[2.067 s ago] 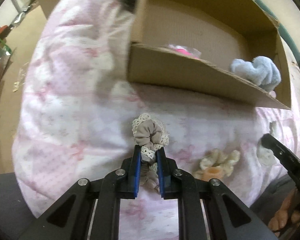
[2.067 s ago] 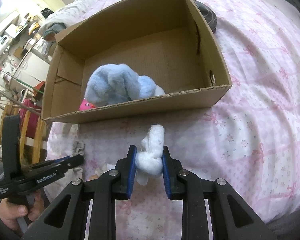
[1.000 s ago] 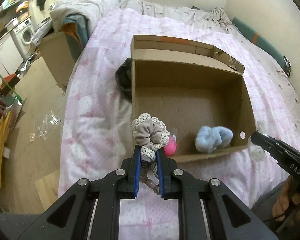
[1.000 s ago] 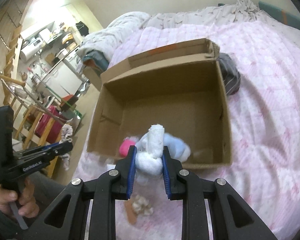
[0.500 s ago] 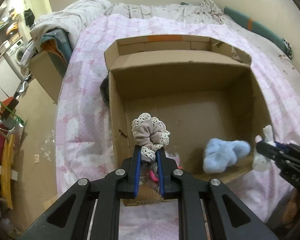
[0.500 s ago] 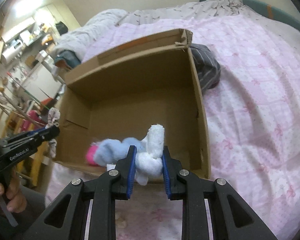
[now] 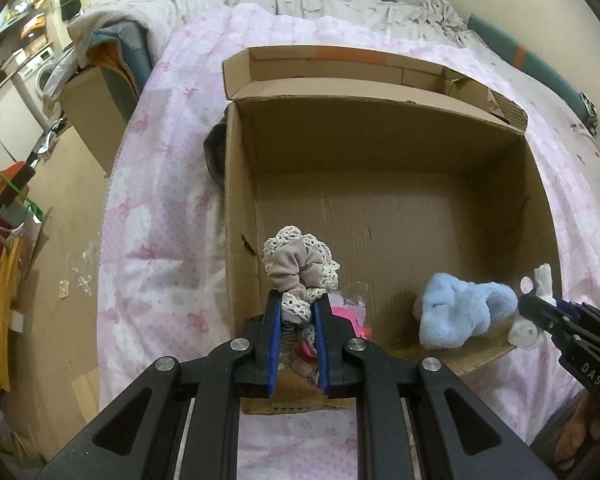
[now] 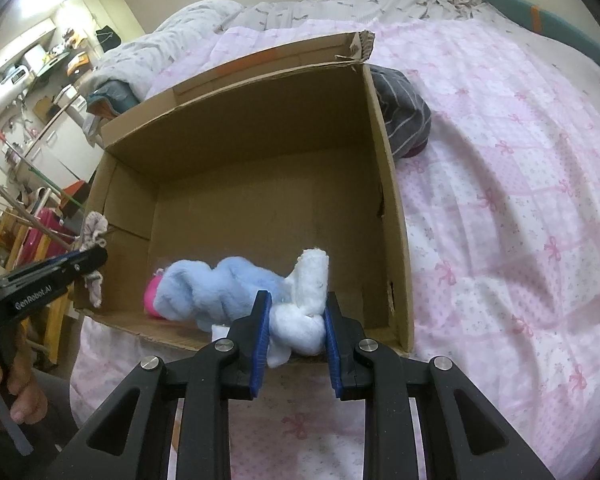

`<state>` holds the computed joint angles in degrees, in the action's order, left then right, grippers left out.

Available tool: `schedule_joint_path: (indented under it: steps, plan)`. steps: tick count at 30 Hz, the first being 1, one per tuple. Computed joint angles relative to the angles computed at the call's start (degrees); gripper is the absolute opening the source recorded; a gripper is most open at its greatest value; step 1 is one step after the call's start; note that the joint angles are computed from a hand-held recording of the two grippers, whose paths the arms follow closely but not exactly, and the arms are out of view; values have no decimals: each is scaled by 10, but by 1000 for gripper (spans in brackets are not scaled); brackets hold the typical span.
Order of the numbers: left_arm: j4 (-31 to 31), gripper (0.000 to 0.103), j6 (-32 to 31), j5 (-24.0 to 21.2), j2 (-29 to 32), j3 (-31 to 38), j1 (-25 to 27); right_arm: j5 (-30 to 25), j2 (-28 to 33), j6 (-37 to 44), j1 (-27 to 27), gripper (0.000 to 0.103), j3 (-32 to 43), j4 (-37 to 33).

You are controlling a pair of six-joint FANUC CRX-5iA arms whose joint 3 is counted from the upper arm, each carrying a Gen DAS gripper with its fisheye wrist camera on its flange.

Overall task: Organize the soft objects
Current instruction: 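Open both grippers to drop the scrunchie and sock into the box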

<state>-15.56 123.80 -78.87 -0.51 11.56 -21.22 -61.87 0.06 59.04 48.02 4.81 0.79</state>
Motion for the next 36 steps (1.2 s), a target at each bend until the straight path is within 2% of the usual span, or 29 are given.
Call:
schedule_joint_path:
  steps: [16,22,25,30,32,33,34,36]
  plan:
    - [-9,14,-11,13,-2,0,-11,2,-1,0,-6,26,1,-14]
    - [-2,18,-15,13,-3,1,-5,4,-1,-12,-13,35,1,-20]
    - [-6,25,-10,14,-6,1,-5,12,-5,-18,-14,59,-3,-19]
    - [-18,42,-11,15,-7,5,-12,37,-13,-13,-19,67,-9,-32]
    - [-23,55,-12,16,-10,5,-15,44,-15,-11,-21,67,-10,-35]
    - [-18,57,-16,21,-13,1,-13,46,-15,-9,-22,68,-10,-37]
    - [-15,59,-18,22,-13,0,-13,47,-15,-9,-22,74,-10,-39]
    - [-16,61,-20,20,-14,-1,-15,50,-16,-6,-24,76,-11,-43]
